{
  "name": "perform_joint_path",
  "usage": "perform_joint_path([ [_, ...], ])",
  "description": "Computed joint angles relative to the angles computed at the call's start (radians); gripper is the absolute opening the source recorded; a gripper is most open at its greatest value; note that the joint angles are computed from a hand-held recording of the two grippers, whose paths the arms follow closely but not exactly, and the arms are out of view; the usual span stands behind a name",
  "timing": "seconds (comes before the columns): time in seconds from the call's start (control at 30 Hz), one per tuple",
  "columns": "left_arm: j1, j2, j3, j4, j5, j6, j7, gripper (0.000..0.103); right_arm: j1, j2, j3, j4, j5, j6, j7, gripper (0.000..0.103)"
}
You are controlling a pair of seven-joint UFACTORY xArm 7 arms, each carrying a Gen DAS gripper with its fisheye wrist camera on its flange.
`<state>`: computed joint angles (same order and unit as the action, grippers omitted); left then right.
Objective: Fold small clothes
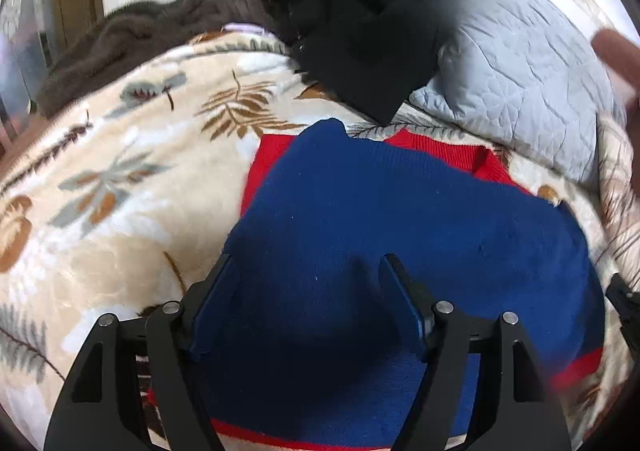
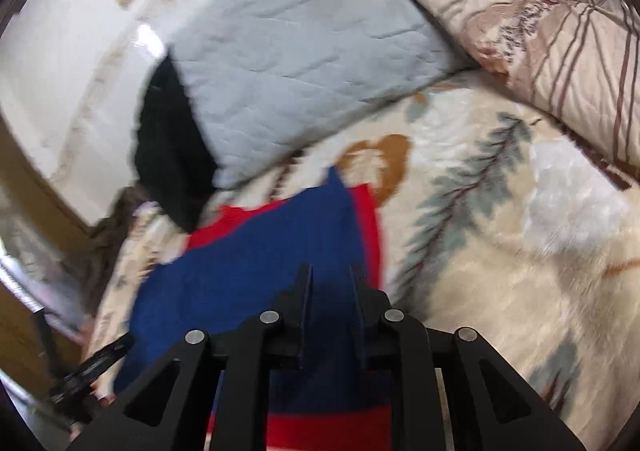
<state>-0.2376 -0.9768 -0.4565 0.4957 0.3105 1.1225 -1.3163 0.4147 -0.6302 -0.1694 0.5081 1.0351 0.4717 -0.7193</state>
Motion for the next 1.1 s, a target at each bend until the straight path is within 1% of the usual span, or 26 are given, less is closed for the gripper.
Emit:
perform_joint_path([
  [0.03, -0.001, 0.013, -0.006, -0.002, 0.001, 0.0, 0.003, 0.073, 0.014, -0.019, -0.023, -0.02, 0.007, 0.048, -0.011, 0.043],
  [0.07, 0.001, 0.046, -0.005, -0.004, 0.002, -0.005, 0.013, 0.073, 0.003, -0.01, -0.016, -0.028, -0.024, 0.087, 0.02, 0.04],
  [0.1, 0.001, 0.058, -0.009, -0.005, 0.009, -0.002, 0.016, 0.073, -0.042, 0.016, 0.033, -0.038, -0.095, 0.126, 0.092, 0.031],
  [0.13, 0.0, 0.061, -0.018, -0.004, 0.022, 0.005, 0.013, 0.074, -0.063, 0.0, 0.062, -0.054, -0.125, 0.122, 0.13, 0.03],
  [0.17, -0.003, 0.053, -0.027, -0.002, 0.033, 0.018, 0.009, 0.074, -0.084, -0.041, 0.088, -0.074, -0.152, 0.117, 0.163, 0.031],
  [0.2, -0.006, 0.053, -0.03, 0.004, 0.035, 0.036, 0.006, 0.073, -0.103, -0.092, 0.101, -0.085, -0.21, 0.154, 0.224, 0.032],
  [0.23, -0.011, 0.054, -0.032, 0.014, 0.036, 0.059, 0.008, 0.073, -0.124, -0.161, 0.107, -0.09, -0.277, 0.229, 0.278, 0.032],
  [0.27, -0.016, 0.055, -0.034, 0.029, 0.032, 0.094, 0.014, 0.073, -0.128, -0.223, 0.11, -0.102, -0.322, 0.266, 0.296, 0.032],
  [0.33, -0.027, 0.057, -0.034, 0.05, 0.025, 0.133, 0.017, 0.073, -0.134, -0.321, 0.12, -0.114, -0.415, 0.325, 0.32, 0.032],
  [0.43, -0.047, 0.059, -0.048, 0.087, 0.016, 0.2, 0.026, 0.073, -0.127, -0.457, 0.095, -0.14, -0.482, 0.378, 0.333, 0.032],
  [0.47, -0.053, 0.064, -0.054, 0.101, 0.015, 0.228, 0.035, 0.073, -0.132, -0.488, 0.09, -0.147, -0.498, 0.392, 0.347, 0.032],
  [0.53, -0.061, 0.066, -0.054, 0.116, 0.007, 0.256, 0.036, 0.073, -0.159, -0.536, 0.067, -0.154, -0.537, 0.434, 0.378, 0.033],
  [0.67, -0.075, 0.056, -0.012, 0.123, -0.024, 0.238, 0.044, 0.073, -0.213, -0.58, 0.034, -0.156, -0.59, 0.485, 0.426, 0.033],
  [0.8, -0.065, 0.059, 0.043, 0.127, -0.052, 0.193, 0.077, 0.073, -0.245, -0.578, 0.014, -0.153, -0.616, 0.483, 0.438, 0.038],
  [0.83, -0.063, 0.057, 0.055, 0.124, -0.061, 0.18, 0.088, 0.073, -0.245, -0.573, 0.005, -0.153, -0.615, 0.483, 0.438, 0.039],
  [0.87, -0.062, 0.046, 0.078, 0.116, -0.07, 0.157, 0.103, 0.073, -0.241, -0.558, 0.005, -0.153, -0.61, 0.474, 0.439, 0.039],
  [0.9, -0.055, 0.037, 0.087, 0.112, -0.077, 0.149, 0.111, 0.073, -0.236, -0.536, 0.012, -0.151, -0.606, 0.459, 0.443, 0.039],
  [1.0, -0.039, -0.012, 0.13, 0.083, -0.102, 0.107, 0.144, 0.073, -0.195, -0.435, 0.043, -0.135, -0.578, 0.386, 0.456, 0.039],
  [1.1, -0.017, -0.027, 0.182, 0.076, -0.117, 0.103, 0.231, 0.073, -0.13, -0.354, 0.03, -0.123, -0.523, 0.321, 0.44, 0.041],
])
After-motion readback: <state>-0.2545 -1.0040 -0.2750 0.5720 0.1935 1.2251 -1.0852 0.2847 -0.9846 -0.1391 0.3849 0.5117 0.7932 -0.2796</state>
